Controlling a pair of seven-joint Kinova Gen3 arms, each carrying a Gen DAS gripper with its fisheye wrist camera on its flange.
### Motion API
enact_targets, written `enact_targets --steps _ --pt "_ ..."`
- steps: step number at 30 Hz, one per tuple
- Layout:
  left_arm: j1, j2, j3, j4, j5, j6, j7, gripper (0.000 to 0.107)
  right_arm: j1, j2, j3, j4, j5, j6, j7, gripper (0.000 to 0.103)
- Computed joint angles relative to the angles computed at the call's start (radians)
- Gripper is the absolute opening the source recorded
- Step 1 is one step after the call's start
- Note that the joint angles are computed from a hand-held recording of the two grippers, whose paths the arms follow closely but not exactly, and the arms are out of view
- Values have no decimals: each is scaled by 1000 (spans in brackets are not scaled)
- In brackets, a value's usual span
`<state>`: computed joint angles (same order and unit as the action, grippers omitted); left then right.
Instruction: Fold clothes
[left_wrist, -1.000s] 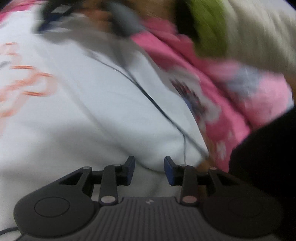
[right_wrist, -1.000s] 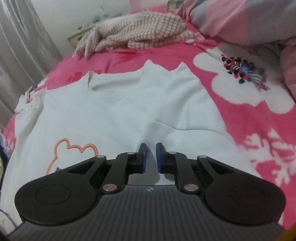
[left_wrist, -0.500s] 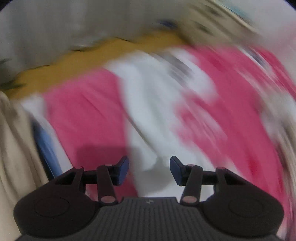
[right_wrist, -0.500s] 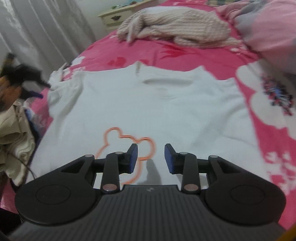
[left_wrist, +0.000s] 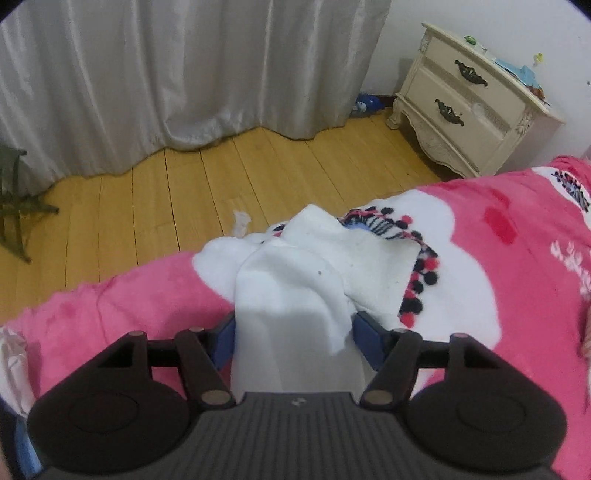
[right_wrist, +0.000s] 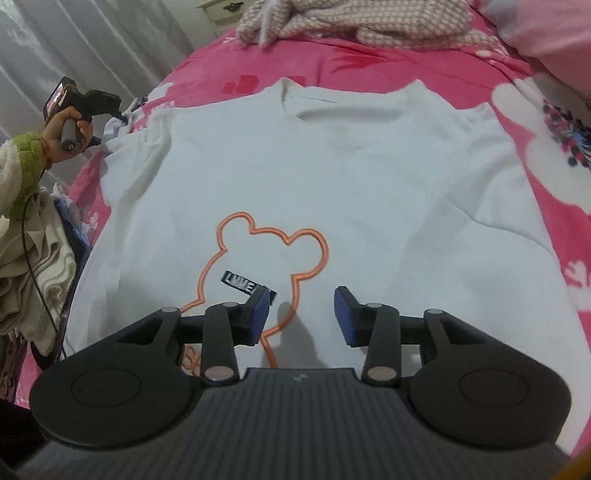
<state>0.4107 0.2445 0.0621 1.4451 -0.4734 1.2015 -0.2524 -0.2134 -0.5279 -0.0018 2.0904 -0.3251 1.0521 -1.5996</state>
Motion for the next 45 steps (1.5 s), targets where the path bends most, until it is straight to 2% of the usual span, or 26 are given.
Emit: enact_targets --steps 2,4,6,10,14,16,19,21,22,23,25,26,29,31,33,38,40,42,45 --pt "17 11 -1 -14 -31 14 -7 33 9 -5 -4 0 6 8 -13 39" --pt "22 8 2 -34 -39 28 -17 12 12 -15 -4 1 9 10 -20 39" --pt "23 -8 12 -50 -39 38 -20 8 16 -28 -12 0 15 9 -27 39" --pt "51 -97 61 -66 -63 52 -67 8 8 -54 -13 -5 19 13 -29 39" --pt "14 -273 241 -41 -66 3 -121 8 14 -94 -22 -19 26 21 -48 39" --pt "12 -365 334 -20 -64 -49 -134 8 19 -123 -27 -27 30 26 -64 39" --pt "0 -460 454 -11 33 -134 -189 9 29 -165 -35 -51 39 52 -95 39" --pt "69 -480 470 11 115 -208 -266 11 37 -197 -43 -68 49 72 -115 39" --pt "116 -481 467 31 155 -248 -307 18 41 -213 -45 -75 53 80 -125 39" --pt "162 -469 478 53 178 -289 -348 32 44 -228 -45 -78 57 88 -134 39" --pt "255 -417 515 88 182 -323 -429 49 53 -259 -41 -79 62 101 -154 40" --pt "301 -381 524 99 194 -316 -470 49 61 -272 -38 -74 62 108 -170 41" --pt "428 -285 472 94 301 -234 -583 45 76 -300 -2 -42 49 123 -214 41" --pt "477 -276 411 120 373 -215 -601 45 73 -311 27 -21 36 126 -231 41" --pt "507 -289 356 153 387 -216 -582 45 61 -318 57 -2 21 127 -237 41" --pt "442 -319 354 184 261 -197 -421 50 -27 -283 91 3 -5 117 -159 43" --pt "424 -309 303 188 292 -201 -384 50 -38 -243 84 3 -10 98 -132 45" --pt "373 -321 277 222 364 -231 -387 50 -52 -213 84 5 -25 75 -70 45" --pt "333 -339 260 268 405 -249 -379 49 -170 -138 93 -10 7 21 52 47"
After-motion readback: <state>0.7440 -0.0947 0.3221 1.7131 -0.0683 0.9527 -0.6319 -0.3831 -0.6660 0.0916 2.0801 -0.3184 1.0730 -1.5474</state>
